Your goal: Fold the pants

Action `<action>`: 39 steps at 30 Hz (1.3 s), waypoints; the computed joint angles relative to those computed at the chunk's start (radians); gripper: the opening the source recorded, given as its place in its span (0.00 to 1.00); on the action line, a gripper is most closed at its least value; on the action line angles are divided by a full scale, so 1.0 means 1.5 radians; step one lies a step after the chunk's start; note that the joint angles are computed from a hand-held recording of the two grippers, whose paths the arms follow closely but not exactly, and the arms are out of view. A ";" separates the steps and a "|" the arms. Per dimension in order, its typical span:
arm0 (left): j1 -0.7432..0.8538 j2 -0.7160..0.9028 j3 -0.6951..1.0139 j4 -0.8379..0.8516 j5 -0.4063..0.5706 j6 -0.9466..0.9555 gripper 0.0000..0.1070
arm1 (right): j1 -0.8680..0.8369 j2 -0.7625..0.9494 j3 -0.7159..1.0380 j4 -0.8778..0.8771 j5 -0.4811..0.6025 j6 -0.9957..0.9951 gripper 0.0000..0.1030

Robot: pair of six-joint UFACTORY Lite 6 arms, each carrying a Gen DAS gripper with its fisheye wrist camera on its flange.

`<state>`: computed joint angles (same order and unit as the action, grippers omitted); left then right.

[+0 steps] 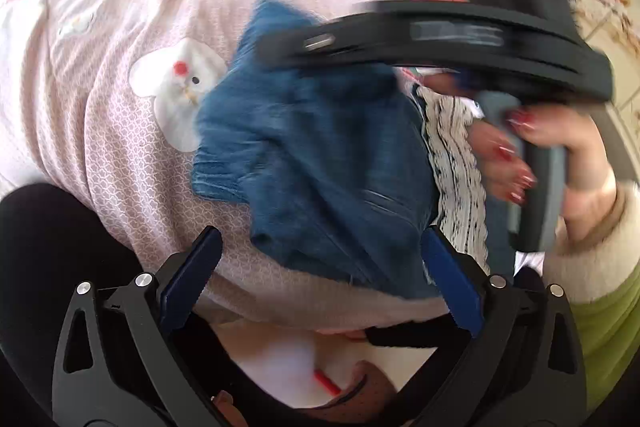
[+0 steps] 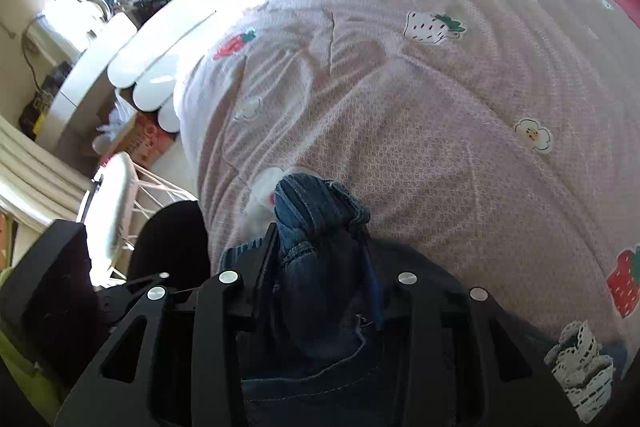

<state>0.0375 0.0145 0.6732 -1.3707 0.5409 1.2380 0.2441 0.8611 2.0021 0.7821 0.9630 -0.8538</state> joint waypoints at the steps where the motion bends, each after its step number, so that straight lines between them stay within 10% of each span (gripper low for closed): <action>1: 0.009 0.010 0.006 -0.015 0.016 0.007 0.87 | -0.014 -0.016 -0.016 0.024 0.009 -0.017 0.32; 5: 0.051 0.044 0.037 -0.054 0.101 0.049 0.83 | -0.074 -0.100 -0.104 0.094 0.037 -0.088 0.31; 7: 0.066 0.068 0.071 -0.040 0.154 0.035 0.57 | -0.098 -0.137 -0.143 0.118 0.043 -0.121 0.31; 10: 0.037 0.048 0.087 -0.037 0.150 0.026 0.46 | -0.145 -0.199 -0.211 0.151 0.047 -0.178 0.31; 26: -0.233 0.087 0.238 0.048 0.016 -0.113 0.46 | -0.443 -0.294 -0.415 0.229 0.145 -0.395 0.32; 39: -0.389 0.164 0.269 0.063 -0.082 -0.138 0.62 | -0.628 -0.299 -0.505 0.249 0.190 -0.474 0.54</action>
<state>-0.5455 0.2604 1.0772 -1.2762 0.4174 1.0311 -0.6979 0.4129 1.2446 1.1563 1.2473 -1.5650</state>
